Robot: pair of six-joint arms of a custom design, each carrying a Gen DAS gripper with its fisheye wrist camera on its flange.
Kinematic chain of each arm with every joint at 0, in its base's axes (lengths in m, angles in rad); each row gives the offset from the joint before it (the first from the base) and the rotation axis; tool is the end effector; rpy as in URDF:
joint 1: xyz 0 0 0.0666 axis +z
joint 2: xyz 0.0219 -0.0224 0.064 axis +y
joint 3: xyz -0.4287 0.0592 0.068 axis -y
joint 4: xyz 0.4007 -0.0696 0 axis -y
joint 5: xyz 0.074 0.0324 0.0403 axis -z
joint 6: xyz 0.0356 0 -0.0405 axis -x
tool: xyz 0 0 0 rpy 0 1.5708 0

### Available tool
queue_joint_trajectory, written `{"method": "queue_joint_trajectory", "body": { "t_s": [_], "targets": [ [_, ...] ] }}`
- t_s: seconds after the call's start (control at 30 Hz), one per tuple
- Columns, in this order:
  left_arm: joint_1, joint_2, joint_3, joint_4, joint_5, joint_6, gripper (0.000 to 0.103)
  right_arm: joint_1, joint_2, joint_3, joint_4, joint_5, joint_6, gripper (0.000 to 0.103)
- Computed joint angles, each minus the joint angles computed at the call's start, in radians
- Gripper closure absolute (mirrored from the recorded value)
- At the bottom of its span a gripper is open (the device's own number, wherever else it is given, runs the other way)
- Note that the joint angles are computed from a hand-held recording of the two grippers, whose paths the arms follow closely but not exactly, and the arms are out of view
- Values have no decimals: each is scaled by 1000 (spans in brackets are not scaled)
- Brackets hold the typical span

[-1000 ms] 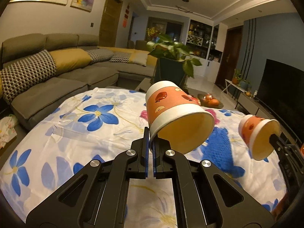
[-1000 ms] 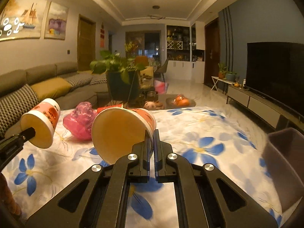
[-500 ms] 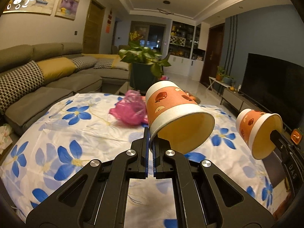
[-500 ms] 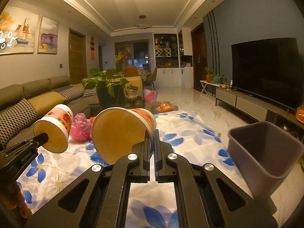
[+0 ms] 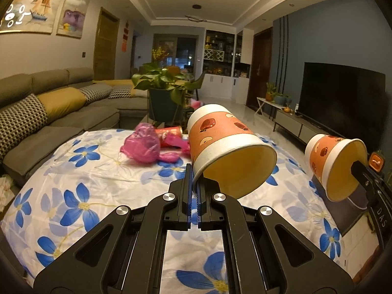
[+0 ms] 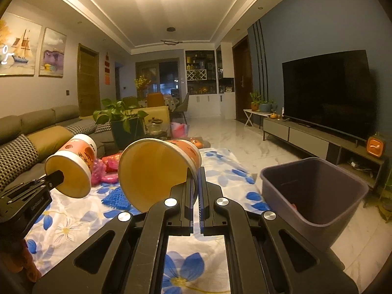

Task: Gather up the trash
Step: 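Carry both orange paper cups over the grey bin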

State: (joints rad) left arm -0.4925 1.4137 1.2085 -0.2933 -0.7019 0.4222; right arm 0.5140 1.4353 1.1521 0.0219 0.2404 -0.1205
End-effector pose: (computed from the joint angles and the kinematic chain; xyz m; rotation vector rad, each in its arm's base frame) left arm 0.4540 -0.2180 0.4345 -0.3467 1.9155 0.1257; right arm 0.4580 0.2484 0.4243 -0.1905 1.8204 0.2273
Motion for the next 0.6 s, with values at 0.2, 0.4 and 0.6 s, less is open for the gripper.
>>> {"method": "queue_joint_trajectory", "body": {
  "t_s": [0.2, 0.4, 0.6],
  "targets": [
    [-28, 33, 36, -2, -2, -20, 101, -25, -19, -22, 14, 11, 1, 99],
    [-53, 77, 82, 1, 8, -48, 101, -59, -32, -39, 26, 20, -6, 99],
    [-75, 135, 147, 10, 45, -90, 101, -108, -41, -49, 33, 44, -5, 99]
  ]
}}
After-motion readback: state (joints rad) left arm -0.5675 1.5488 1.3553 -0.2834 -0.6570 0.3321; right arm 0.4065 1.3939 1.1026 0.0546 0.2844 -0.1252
